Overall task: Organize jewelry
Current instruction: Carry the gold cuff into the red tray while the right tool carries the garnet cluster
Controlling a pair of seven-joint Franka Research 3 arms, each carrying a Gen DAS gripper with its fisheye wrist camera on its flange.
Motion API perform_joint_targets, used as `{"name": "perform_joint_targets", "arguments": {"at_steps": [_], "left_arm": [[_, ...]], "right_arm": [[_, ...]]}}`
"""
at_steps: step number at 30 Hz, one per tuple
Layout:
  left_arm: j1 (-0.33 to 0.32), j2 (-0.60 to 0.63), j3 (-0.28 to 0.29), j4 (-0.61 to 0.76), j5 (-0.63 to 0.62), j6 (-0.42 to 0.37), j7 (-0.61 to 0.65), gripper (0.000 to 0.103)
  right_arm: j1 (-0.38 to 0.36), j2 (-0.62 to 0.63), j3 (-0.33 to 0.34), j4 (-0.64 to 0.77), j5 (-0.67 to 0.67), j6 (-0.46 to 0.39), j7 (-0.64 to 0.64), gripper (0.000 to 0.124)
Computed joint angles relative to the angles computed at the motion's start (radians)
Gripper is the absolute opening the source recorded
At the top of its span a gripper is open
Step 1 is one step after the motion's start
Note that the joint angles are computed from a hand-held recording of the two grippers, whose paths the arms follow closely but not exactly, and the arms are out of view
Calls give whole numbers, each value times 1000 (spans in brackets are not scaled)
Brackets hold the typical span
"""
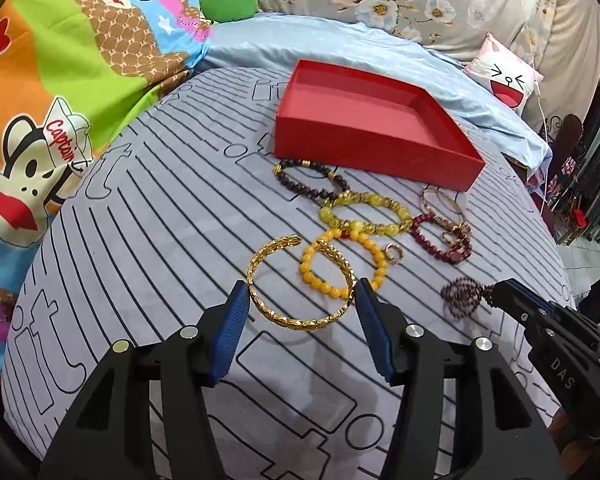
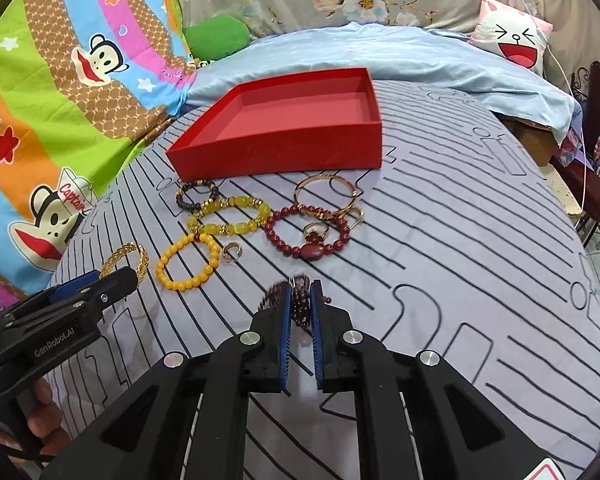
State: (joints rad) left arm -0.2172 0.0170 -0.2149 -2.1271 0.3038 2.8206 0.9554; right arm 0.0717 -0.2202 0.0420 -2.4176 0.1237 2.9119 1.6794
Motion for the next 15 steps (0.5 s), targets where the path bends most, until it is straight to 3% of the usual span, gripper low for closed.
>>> {"name": "perform_joint_targets", "arguments": {"at_steps": [4,5,15], "left_arm": [[0,9,-1,36,-22,-27,26,52],[0,12,-1,48,-28,-35,32,52],[6,68,4,180,-36,-87,72,52]], "right_arm": [[-8,-9,-3,16,-6,-10,-2,9],[-12,-7,-3,24,-11,-13,-1,3],[-26,40,-12,114,-47,-34,13,4]]}}
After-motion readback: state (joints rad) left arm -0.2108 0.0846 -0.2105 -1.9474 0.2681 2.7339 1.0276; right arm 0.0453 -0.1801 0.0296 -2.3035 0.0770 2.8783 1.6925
